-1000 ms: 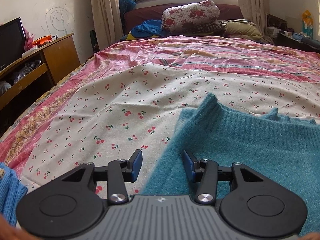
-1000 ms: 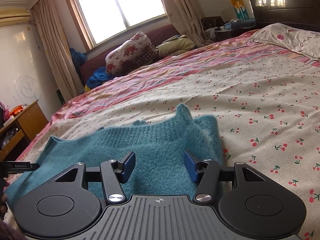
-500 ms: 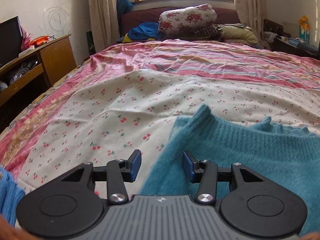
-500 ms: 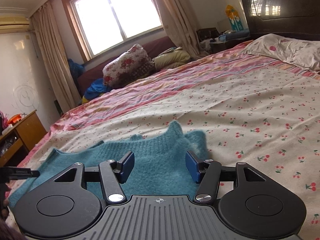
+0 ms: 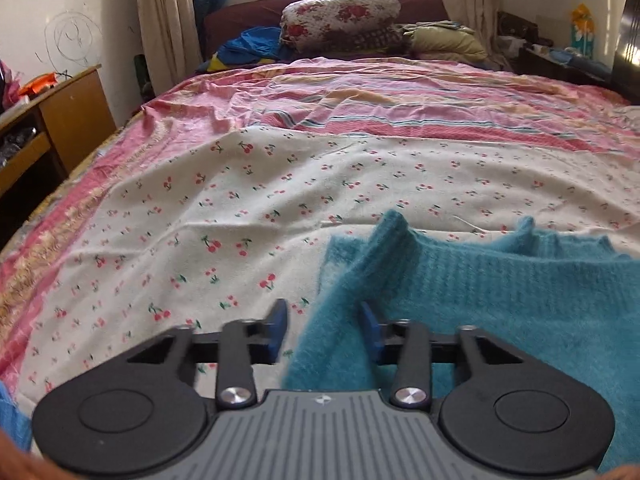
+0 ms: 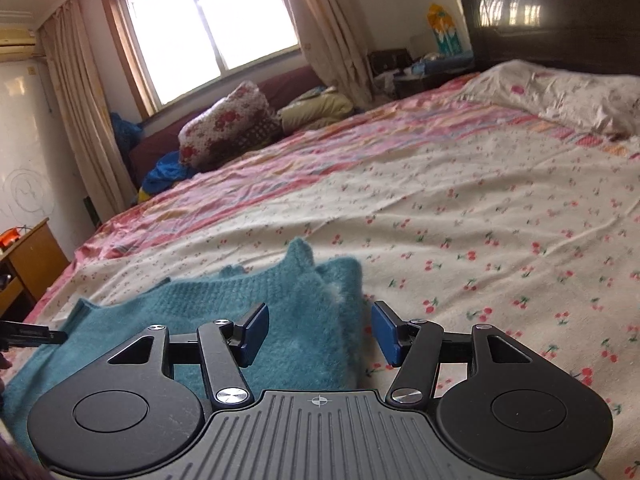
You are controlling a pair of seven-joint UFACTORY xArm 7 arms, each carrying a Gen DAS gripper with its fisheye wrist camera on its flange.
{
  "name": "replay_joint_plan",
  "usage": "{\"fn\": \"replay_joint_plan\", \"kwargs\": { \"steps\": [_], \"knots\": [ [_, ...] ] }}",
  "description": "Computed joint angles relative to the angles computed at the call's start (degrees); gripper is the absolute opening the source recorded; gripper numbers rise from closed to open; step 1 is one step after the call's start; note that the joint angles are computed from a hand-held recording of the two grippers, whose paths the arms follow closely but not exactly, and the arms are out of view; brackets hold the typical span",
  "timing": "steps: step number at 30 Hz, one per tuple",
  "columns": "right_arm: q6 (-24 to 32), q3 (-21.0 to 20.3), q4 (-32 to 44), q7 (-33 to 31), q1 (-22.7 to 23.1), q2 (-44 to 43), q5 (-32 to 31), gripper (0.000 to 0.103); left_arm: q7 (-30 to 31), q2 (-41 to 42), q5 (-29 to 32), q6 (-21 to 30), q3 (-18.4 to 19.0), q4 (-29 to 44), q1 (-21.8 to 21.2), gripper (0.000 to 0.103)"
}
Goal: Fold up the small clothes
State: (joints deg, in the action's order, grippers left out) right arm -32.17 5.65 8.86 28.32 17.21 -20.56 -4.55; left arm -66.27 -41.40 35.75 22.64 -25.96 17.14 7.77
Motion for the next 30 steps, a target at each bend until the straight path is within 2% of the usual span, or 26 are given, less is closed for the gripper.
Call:
{"fn": "replay_joint_plan", "kwargs": {
  "steps": [1,2,3,4,5,6,7,9,11,12,14,15,18,20,21,23,26,27,28,30],
  "knots": [
    [0.48,-0.62,0.40,0.45,0.55,0.36,-0.97,0.057,-0.46,-0.59,-0.28,-0.27,0.10,-0.45,-0.32,0.036],
    [0.88,0.46,0.80,-0.19,0.27,0.54,-0.22,0.056,-1.06,-1.13,-0.58,-0.58,0.02,-0.85,-0.46,0.033],
    [1.35,0.32,1.20,-0.60,0.57,0.62,-0.96,0.050,-1.63,-1.76,-0.79,-0.77,-0.17,-1.24,-0.47,0.032],
    [2.30,1.98,1.53,-1.75,0.01,0.34,0.26,0.039,-1.92,-2.35,-0.99,-0.90,-0.27,-1.61,-0.53,0.031],
    [3.40,6.04,1.63,-4.06,-2.03,-0.44,3.88,0.034,-2.05,-2.95,-1.20,-0.91,-0.34,-1.97,-0.66,0.030],
    [4.26,8.14,1.71,-6.09,-2.86,-0.99,6.18,0.025,-1.82,-3.67,-1.57,-0.89,-0.03,-2.40,-1.10,0.029],
    [4.48,7.83,1.62,-6.34,-2.72,-1.32,6.08,0.018,-1.47,-4.30,-1.91,-0.84,0.25,-2.79,-1.45,0.029],
    [4.27,3.24,1.39,-4.21,0.33,-1.57,3.59,0.013,-1.48,-5.95,-2.96,-0.78,0.68,-3.90,-1.91,0.026],
    [3.55,1.59,1.05,-3.92,1.38,-2.60,1.85,0.011,-1.91,-7.83,-4.19,-0.71,0.88,-5.24,-2.28,0.026],
    [3.51,3.43,1.18,-4.83,0.25,-2.91,3.09,0.010,-1.89,-7.85,-4.33,-0.86,0.46,-5.45,-1.96,0.026],
    [5.18,10.87,2.57,-7.56,-4.79,-1.44,10.00,0.010,-2.25,-6.79,-4.26,-0.52,-1.11,-4.74,-0.75,0.025],
    [6.40,11.67,3.28,-7.83,-5.54,-0.05,11.62,0.010,-2.41,-6.71,-4.35,-0.14,-1.44,-4.46,-0.66,0.025],
    [3.55,8.37,2.89,-7.10,-3.63,3.21,10.65,0.011,-2.49,-7.66,-4.73,0.08,-0.95,-5.10,-1.26,0.026],
    [4.66,6.29,2.96,-6.00,-2.05,2.24,9.65,0.015,-3.65,-8.92,-5.79,-0.14,-0.48,-6.11,-1.65,0.027],
    [4.84,6.71,2.79,-5.89,-2.16,1.66,10.42,0.016,-4.40,-9.46,-6.81,-0.33,0.12,-6.56,-2.01,0.028],
    [5.71,10.45,1.69,-6.88,-4.02,-1.45,14.29,0.017,-4.97,-10.92,-8.71,-0.69,1.57,-7.55,-3.02,0.030],
    [8.68,26.36,1.22,-10.42,-13.84,-9.14,25.18,0.023,-4.04,-14.61,-9.71,3.35,0.88,-8.04,-5.38,0.034],
    [9.93,29.69,1.51,-10.33,-16.15,-11.62,26.24,0.030,-3.77,-16.65,-9.79,5.45,0.25,-8.36,-6.63,0.034],
    [11.27,31.66,2.03,-10.00,-17.34,-13.65,26.23,0.035,-3.99,-18.84,-10.14,8.24,-0.63,-8.64,-8.13,0.034],
    [13.43,31.99,4.00,-9.94,-16.54,-15.09,23.78,0.036,-4.58,-24.08,-10.91,13.51,-1.51,-10.04,-12.16,0.034]
  ]
}}
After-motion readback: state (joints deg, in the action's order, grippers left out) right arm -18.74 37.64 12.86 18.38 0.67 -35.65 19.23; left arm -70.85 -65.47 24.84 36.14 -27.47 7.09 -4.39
